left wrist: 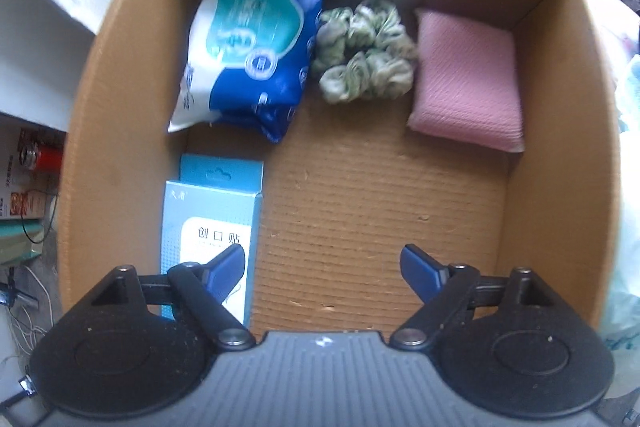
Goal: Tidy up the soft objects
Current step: 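Lower the bandage box into the box and open the left gripper, then move both tools to the bed and grasp the pink plush pig with the right gripper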
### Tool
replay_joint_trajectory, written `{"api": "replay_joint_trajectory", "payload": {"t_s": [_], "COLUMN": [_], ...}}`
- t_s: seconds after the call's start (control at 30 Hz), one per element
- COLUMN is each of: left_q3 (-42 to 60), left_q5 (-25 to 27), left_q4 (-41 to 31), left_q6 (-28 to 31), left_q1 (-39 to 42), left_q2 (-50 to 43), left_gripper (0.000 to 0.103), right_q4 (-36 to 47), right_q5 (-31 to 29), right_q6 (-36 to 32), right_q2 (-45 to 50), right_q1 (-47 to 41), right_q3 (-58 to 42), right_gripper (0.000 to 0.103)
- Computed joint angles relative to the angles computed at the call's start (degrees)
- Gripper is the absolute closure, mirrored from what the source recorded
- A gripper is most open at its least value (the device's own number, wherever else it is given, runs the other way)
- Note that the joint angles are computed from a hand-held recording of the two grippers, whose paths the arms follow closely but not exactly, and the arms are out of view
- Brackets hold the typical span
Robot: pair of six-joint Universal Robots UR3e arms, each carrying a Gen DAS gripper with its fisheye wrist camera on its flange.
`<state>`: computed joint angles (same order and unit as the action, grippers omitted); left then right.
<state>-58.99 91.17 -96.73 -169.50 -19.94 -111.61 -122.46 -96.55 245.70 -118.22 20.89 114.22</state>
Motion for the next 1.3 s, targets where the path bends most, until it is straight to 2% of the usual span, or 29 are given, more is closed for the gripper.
{"api": "replay_joint_trajectory", "payload": {"t_s": [0.27,0.37,0.53,0.73,0.9,1.03,1.17,1.3], "left_q3": [7.8,9.4,13.9,21.2,23.1,21.4,19.6,26.3], "left_q5": [2.1,3.0,3.9,4.2,5.7,7.2,7.2,4.6], "left_q4": [-3.1,-3.1,-4.9,-7.8,-7.7,-7.0,-6.9,-10.9], "left_q6": [-0.6,-1.6,-2.9,-3.2,-4.3,-6.0,-5.7,-5.4], "left_q1": [-1.8,-3.3,-5.9,-8.3,-9.9,-10.8,-11.9,-14.3], "left_q2": [-0.4,-1.0,-2.6,-5.8,-6.4,-5.4,-3.1,-4.1], "left_gripper": [0.017,0.017,0.017,0.017,0.017,0.017,0.017,0.017], "right_q4": [12.0,19.2,31.3,43.9,50.2,51.7,54.7,64.6], "right_q5": [-3.8,-5.6,-9.1,-13.3,-14.1,-14.5,-18.3,-22.9], "right_q6": [5.2,6.4,8.5,15.7,17.2,17.4,26.6,44.2], "right_q2": [-9.9,-13.9,-18.0,-18.5,-17.2,-19.0,-17.7,-12.3], "right_q1": [2.3,3.6,6.5,14.0,19.2,19.8,28.1,42.8], "right_q3": [0.5,-0.9,-5.5,-13.4,-18.9,-18.4,-18.6,-23.9], "right_gripper": [0.014,0.013,0.011,0.01,0.01,0.01,0.01,0.01]}}
